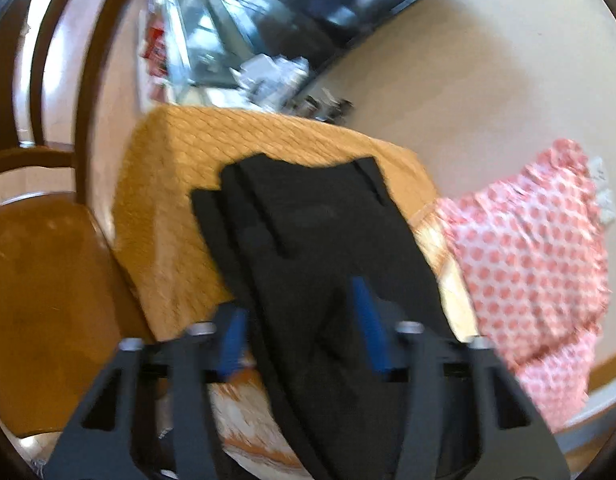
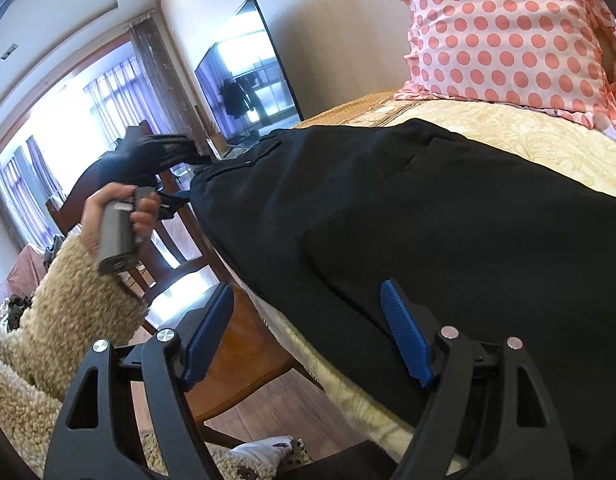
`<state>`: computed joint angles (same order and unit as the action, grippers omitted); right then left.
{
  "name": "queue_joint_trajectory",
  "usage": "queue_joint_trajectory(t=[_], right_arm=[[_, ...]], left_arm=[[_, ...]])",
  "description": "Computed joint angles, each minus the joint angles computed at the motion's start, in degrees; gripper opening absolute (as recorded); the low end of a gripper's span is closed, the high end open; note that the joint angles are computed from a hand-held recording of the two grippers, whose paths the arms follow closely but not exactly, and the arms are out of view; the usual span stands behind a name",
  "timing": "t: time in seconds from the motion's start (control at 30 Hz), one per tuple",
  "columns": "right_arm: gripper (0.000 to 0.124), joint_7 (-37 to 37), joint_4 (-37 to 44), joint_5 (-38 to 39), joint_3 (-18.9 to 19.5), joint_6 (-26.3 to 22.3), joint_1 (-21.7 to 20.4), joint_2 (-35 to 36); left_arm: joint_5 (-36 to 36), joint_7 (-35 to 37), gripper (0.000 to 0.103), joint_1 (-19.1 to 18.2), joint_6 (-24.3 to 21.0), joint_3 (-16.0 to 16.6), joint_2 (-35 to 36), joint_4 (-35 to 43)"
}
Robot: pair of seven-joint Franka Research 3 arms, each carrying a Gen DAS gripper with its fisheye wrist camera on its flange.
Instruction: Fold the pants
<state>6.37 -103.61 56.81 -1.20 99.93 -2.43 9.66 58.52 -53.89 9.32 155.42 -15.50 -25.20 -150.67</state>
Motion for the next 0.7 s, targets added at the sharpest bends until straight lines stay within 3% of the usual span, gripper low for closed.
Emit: queue_joint_trajectory(t=[0.07, 0.1, 0.2, 0.27, 0.37, 0.47, 0.57, 0.63, 0.67, 0.7], right_arm=[[0.078, 0.02, 0.18, 0.62, -0.36, -0.81, -0.65, 0.12], [0.078, 0.01, 0.45, 1.38, -0.65, -1.50, -1.23, 0.31], [0.078, -0.25, 1.06, 4.20, -1.46, -1.86, -3.05, 0.67], [0.079, -0.29, 1.66, 6.57, -2.08, -1.19, -4.51, 0.99], [0.082, 0.35, 2.03, 9.50, -2.76, 1.55, -6.34, 1.18], [0.082, 2.49, 2.18, 12.25, -3.44, 6.36, -8.06, 1.38], [0.082, 4.10, 2.08, 13.85, -3.69, 10.36, -9.24, 1.50], [0.082, 6.78, 2.75, 15.26, -4.26, 16.06, -10.20, 2.38], [0.082, 7.64, 3.10, 15.38, -4.24, 17.89, -10.54, 2.78], [0.082, 8.85, 3.63, 15.43, -4.24, 19.98, -10.83, 3.36]], left_arm=[[-1.76, 3.68, 0.013, -1.41, -4.06, -0.04, 0.89, 1.57], [-3.50, 8.73, 0.012, -2.67, -9.83, -1.28, 1.82, 4.19], [-2.00, 16.85, 0.011, -5.71, -20.91, -3.59, 5.06, 11.74], [1.15, 20.35, 0.011, -7.53, -23.73, -4.33, 7.32, 16.58], [7.23, 26.53, 0.011, -10.40, -23.97, -5.03, 13.22, 25.82], [14.69, 32.16, 0.011, -13.52, -17.22, -4.81, 21.68, 36.37], [20.18, 37.89, 0.012, -16.82, -5.30, -4.13, 31.70, 46.83], [18.03, 44.77, 0.012, -18.52, 4.29, -3.85, 38.83, 52.63], [13.04, 52.25, 0.012, -18.18, 8.16, -5.51, 43.09, 55.09], [8.63, 57.85, 0.012, -18.27, 9.08, -6.73, 45.81, 56.27]])
